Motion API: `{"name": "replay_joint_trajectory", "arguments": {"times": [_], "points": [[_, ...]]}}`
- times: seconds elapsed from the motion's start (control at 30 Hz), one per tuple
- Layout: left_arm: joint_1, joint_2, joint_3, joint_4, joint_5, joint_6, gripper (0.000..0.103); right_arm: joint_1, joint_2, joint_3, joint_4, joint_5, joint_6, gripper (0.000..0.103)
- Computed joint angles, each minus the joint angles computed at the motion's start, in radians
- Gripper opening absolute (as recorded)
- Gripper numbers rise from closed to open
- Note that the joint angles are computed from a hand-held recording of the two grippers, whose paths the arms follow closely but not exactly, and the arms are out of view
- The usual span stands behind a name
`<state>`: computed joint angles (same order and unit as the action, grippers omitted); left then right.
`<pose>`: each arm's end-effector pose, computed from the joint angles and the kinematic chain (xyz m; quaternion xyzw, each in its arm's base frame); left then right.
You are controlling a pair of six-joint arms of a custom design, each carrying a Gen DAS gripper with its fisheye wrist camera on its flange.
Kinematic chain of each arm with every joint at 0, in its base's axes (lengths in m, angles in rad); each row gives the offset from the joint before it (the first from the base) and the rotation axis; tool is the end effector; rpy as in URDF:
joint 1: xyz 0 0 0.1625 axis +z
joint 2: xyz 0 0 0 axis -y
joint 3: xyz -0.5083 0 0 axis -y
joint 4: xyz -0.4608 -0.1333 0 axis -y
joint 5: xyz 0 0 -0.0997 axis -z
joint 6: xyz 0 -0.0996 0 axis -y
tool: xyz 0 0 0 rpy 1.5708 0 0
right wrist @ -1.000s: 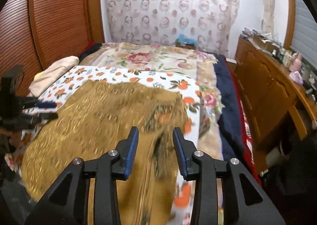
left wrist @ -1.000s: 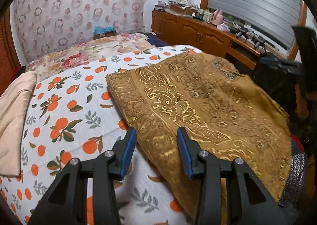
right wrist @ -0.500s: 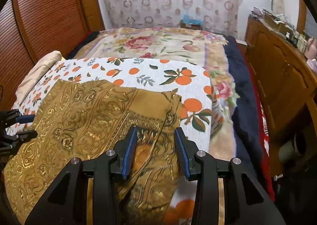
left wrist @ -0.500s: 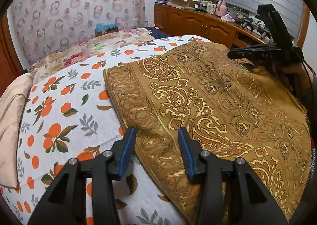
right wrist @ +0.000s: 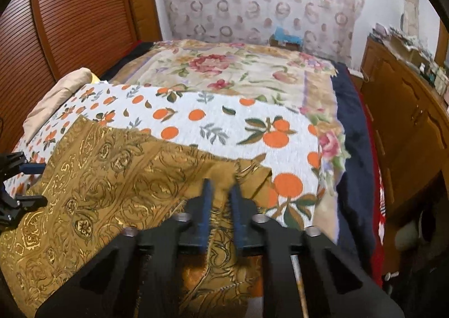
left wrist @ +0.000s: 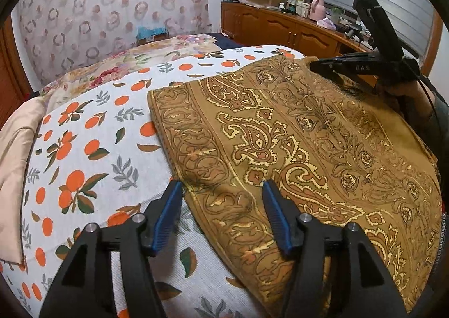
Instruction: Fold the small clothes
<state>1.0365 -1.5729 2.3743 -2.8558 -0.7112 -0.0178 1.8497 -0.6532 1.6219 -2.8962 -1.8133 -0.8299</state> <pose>-0.0434 -0.4833 0.3286 0.1289 0.8788 -0.3197 0.3299 0.3231 -0.7311 0.0359 0.4960 -0.8419 0.1371 0.1625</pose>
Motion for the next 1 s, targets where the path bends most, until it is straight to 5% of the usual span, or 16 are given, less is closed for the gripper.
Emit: {"name": "replay_joint_trajectory", "arguments": {"times": [0.2, 0.43, 0.57, 0.73, 1.0], "points": [[0.002, -0.001, -0.001, -0.001, -0.003, 0.002, 0.06, 0.011, -0.013, 0.022, -0.123, 0.023, -0.025, 0.002], [0.003, -0.005, -0.004, 0.01, -0.003, 0.005, 0.061, 0.031, 0.009, 0.011, -0.17, -0.033, -0.049, 0.002], [-0.01, -0.06, 0.019, -0.004, -0.04, -0.009, 0.06, 0.04, 0.025, 0.009, -0.219, -0.078, -0.072, 0.002], [-0.075, -0.166, 0.067, 0.063, -0.002, -0.073, 0.06, 0.047, 0.024, 0.006, -0.25, -0.122, -0.041, 0.002], [-0.17, -0.298, 0.146, 0.18, 0.004, -0.194, 0.06, 0.055, -0.085, 0.144, -0.292, -0.101, 0.013, 0.031]]}}
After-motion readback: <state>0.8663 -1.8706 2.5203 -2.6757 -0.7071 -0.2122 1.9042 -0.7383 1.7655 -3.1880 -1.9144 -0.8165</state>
